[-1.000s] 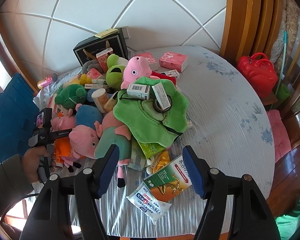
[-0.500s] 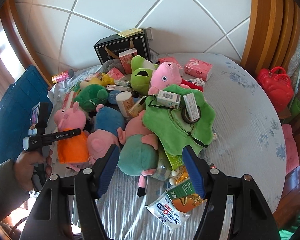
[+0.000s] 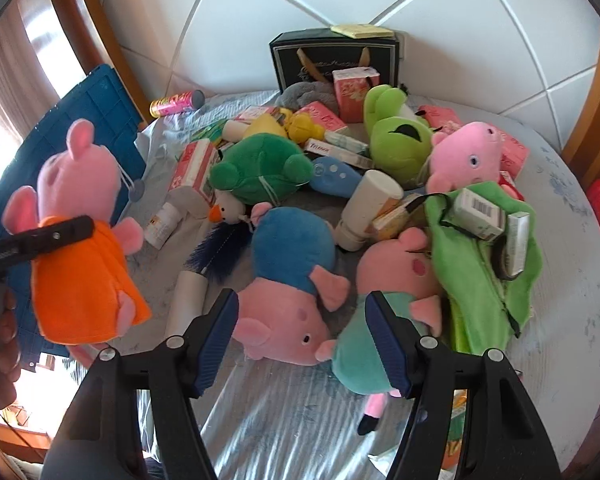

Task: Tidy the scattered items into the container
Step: 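Grasp the orange-dress pig with the left tool while the right tool grasps the blue-shirted pig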

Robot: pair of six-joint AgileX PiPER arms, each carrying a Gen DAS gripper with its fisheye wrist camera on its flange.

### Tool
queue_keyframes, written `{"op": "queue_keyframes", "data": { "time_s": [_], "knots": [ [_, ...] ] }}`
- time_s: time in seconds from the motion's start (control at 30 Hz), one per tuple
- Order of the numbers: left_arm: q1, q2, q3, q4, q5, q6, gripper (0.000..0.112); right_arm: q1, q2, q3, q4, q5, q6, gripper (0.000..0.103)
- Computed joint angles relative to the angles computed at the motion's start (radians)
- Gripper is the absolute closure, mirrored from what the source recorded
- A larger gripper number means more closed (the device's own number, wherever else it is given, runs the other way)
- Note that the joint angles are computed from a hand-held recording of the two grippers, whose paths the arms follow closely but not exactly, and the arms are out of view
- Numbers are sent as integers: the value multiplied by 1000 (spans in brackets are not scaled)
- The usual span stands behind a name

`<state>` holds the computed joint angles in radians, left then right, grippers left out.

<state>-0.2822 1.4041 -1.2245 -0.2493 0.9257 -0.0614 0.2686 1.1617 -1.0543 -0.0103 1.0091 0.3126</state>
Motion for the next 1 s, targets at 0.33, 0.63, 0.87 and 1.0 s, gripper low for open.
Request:
{"op": "queue_keyframes", "data": {
  "time_s": [0.33,0.63,0.87,1.0],
  "knots": [
    [158,-79,-63,-51,132,187,52,66,318,17,-53,-167,151,38],
    [260,-82,-115,-91,196,306,52,62,520,-17,-81,-217,263,13],
    [288,-73,-127,-107,212,336,52,56,562,-8,-57,-262,230,12],
    [259,-61,-133,-97,198,318,51,81,547,-18,-77,-235,192,36]
  ]
}}
